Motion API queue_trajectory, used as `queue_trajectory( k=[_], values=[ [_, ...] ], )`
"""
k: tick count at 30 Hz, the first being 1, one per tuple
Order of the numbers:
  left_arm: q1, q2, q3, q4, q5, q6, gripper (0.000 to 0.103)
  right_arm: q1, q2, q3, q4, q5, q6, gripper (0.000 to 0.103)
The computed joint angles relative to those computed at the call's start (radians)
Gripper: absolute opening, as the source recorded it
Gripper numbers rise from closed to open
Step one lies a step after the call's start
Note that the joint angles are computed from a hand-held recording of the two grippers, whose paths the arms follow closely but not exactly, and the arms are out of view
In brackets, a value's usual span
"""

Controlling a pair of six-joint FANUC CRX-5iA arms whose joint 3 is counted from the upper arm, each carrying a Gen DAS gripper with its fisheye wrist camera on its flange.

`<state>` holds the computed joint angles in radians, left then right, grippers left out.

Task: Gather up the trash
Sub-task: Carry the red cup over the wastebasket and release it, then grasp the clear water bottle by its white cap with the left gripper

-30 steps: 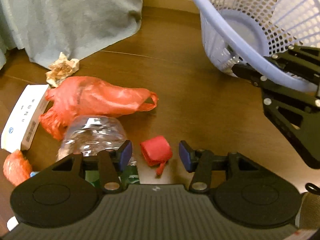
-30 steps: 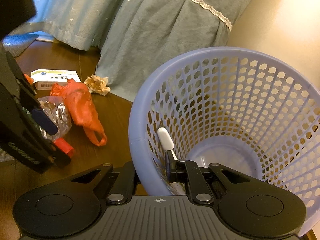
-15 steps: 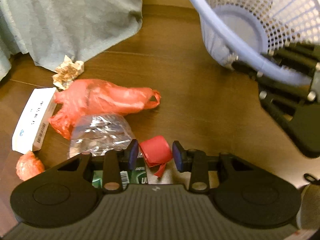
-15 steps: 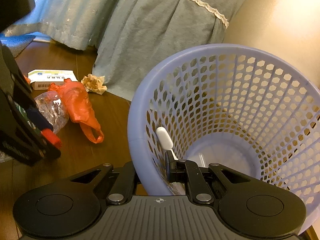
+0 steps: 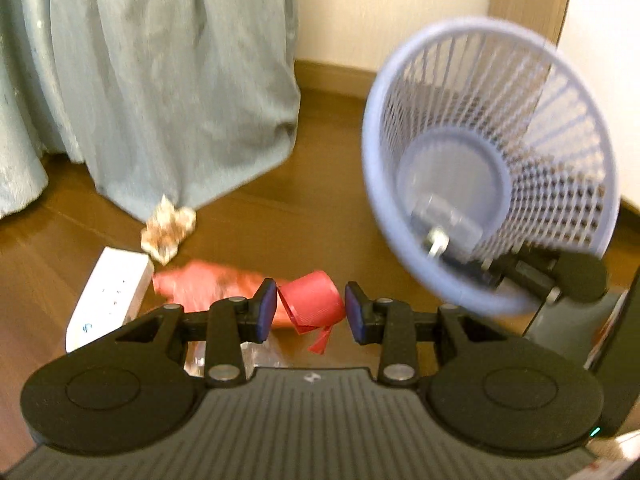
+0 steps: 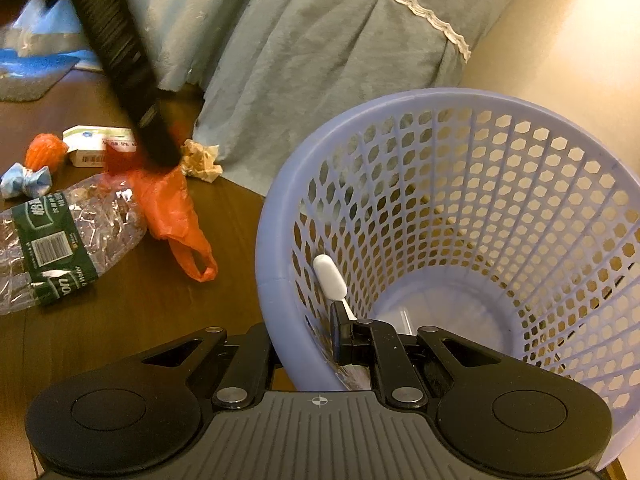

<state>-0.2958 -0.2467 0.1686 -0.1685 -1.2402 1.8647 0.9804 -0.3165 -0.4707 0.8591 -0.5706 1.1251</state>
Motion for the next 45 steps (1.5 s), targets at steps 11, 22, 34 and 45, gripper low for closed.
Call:
queue_trajectory(
  k=[11, 22, 34, 45],
  values=[
    [-0.019, 0.072, 0.101, 0.146, 0.19, -0.04, 0.032, 0.007, -0.028, -0.023, -0.008, 0.0, 0.018, 0.007],
    [0.01, -0.001, 0.03, 0.079, 0.215, 0.036, 0.061, 0.02, -0.036, -0.008, -0.023, -0.028, 0.013, 0.007],
    [-0.101, -0.245, -0.04, -0.315, -0.251, 0.274, 0.061, 0.026, -0.013, -0.001, 0.0, -0.018, -0.013, 0.007],
    [-0.284, -0.266, -0.221, -0.314, -0.234, 0.467, 0.063, 0.05, -0.012, -0.004, 0.012, -0.04, 0.002, 0.007]
  ],
)
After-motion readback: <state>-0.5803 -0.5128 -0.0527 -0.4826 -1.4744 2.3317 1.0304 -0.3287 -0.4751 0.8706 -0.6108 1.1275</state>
